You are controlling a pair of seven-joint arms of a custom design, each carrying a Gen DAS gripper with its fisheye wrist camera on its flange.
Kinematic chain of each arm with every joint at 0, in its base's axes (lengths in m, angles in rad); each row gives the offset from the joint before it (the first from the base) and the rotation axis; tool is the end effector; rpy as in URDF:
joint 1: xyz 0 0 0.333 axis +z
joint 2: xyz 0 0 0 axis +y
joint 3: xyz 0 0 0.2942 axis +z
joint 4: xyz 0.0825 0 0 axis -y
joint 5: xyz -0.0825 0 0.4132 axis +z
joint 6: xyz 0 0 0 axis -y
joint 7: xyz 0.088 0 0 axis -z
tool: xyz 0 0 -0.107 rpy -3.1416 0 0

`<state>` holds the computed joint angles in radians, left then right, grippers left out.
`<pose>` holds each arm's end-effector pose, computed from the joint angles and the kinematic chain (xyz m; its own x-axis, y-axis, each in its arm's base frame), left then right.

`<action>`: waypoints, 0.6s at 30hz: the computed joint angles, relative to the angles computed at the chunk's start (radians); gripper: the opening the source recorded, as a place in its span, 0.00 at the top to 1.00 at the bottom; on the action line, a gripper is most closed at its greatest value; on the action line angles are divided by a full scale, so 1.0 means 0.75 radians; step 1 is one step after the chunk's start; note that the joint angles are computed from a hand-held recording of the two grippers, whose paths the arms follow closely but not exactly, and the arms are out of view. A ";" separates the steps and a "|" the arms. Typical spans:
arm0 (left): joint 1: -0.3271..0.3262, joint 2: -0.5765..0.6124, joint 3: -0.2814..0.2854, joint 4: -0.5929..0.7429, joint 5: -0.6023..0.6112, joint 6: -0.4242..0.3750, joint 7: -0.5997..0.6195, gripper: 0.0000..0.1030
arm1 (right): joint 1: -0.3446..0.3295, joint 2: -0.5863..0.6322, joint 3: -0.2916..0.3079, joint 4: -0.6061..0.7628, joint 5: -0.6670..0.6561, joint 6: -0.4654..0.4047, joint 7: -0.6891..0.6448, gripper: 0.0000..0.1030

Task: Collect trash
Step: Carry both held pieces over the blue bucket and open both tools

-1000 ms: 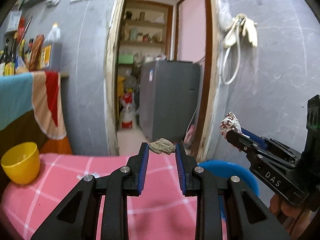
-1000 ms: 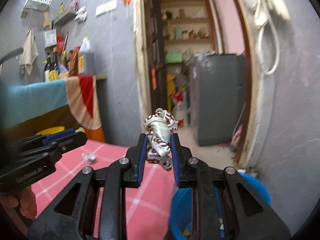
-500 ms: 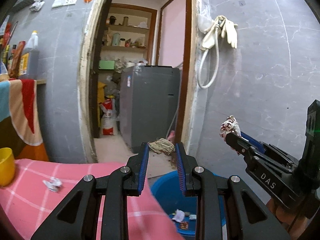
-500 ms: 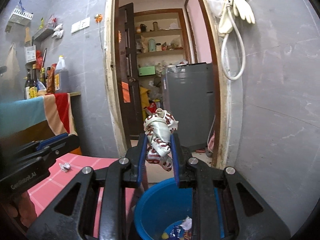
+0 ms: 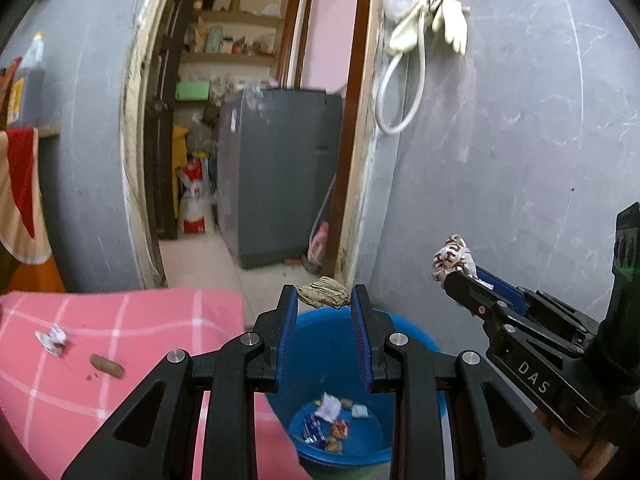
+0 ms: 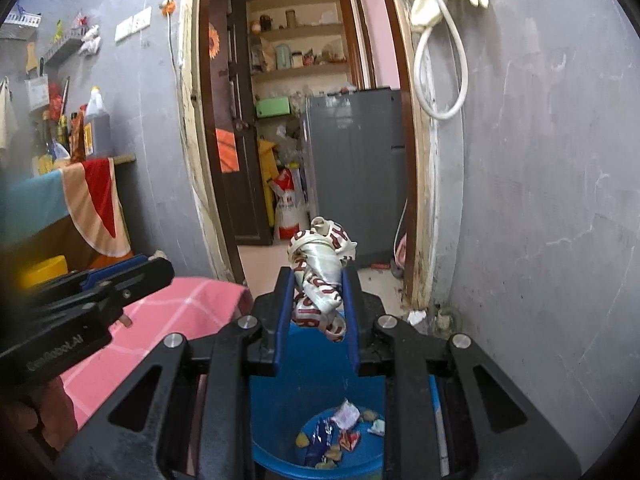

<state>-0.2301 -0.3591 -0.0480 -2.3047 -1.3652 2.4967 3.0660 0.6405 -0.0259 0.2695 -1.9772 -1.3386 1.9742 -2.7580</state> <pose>0.4992 -0.1379 0.5133 -0.7847 -0.6074 0.1236 -0.3459 0.2635 -0.9005 0.4152 0.4346 0.4929 -0.3760 -0.9216 -0.0964 -0.2786 0.2117 -0.9368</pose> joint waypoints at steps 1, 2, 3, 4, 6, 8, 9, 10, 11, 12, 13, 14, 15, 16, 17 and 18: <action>0.004 0.012 -0.012 0.007 0.040 0.003 -0.036 0.77 | -0.004 -0.006 -0.005 -0.010 0.016 0.017 -0.004 0.77; 0.008 0.027 -0.023 0.016 0.083 0.006 -0.080 0.77 | -0.008 -0.012 -0.008 -0.019 0.034 0.033 -0.008 0.77; 0.007 0.036 -0.026 0.020 0.105 0.001 -0.104 0.77 | -0.013 -0.018 -0.011 -0.028 0.044 0.046 -0.007 0.77; 0.009 0.048 -0.029 0.028 0.136 -0.009 -0.136 0.77 | -0.017 -0.023 -0.012 -0.035 0.054 0.061 -0.007 0.77; 0.014 0.072 -0.040 0.042 0.203 -0.015 -0.203 0.77 | -0.029 -0.032 -0.016 -0.049 0.082 0.092 -0.010 0.77; 0.019 0.094 -0.049 0.054 0.268 -0.026 -0.271 0.77 | -0.042 -0.037 -0.020 -0.060 0.105 0.126 -0.008 0.77; 0.024 0.109 -0.052 0.065 0.307 -0.044 -0.311 0.77 | -0.047 -0.037 -0.020 -0.062 0.114 0.135 -0.008 0.77; 0.027 0.123 -0.056 0.075 0.341 -0.054 -0.348 0.77 | -0.054 -0.036 -0.024 -0.065 0.132 0.151 -0.011 0.77; 0.031 0.135 -0.062 0.082 0.373 -0.057 -0.381 0.77 | -0.059 -0.035 -0.025 -0.066 0.143 0.161 -0.016 0.77; 0.033 0.141 -0.064 0.085 0.395 -0.063 -0.403 0.77 | -0.064 -0.033 -0.026 -0.067 0.157 0.168 -0.022 0.77; 0.035 0.144 -0.066 0.086 0.414 -0.069 -0.424 0.77 | -0.067 -0.033 -0.026 -0.068 0.163 0.169 -0.024 0.77; 0.038 0.149 -0.069 0.088 0.436 -0.070 -0.447 0.74 | -0.068 -0.033 -0.025 -0.069 0.167 0.170 -0.026 0.77; 0.040 0.154 -0.068 0.091 0.450 -0.074 -0.465 0.71 | -0.069 -0.031 -0.023 -0.066 0.167 0.168 -0.026 0.77; 0.041 0.156 -0.065 0.091 0.450 -0.080 -0.471 0.64 | -0.068 -0.032 -0.020 -0.067 0.163 0.163 -0.025 0.77; 0.042 0.156 -0.061 0.090 0.444 -0.083 -0.474 0.60 | -0.067 -0.033 -0.018 -0.066 0.160 0.156 -0.025 0.77; 0.043 0.153 -0.057 0.089 0.437 -0.085 -0.473 0.60 | -0.066 -0.032 -0.015 -0.064 0.159 0.148 -0.027 0.77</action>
<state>-0.1977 -0.2441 -0.0909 -2.2383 -1.0377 2.4328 2.7110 0.5913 -0.0503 0.2579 -2.0252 -1.2191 2.0854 -2.7783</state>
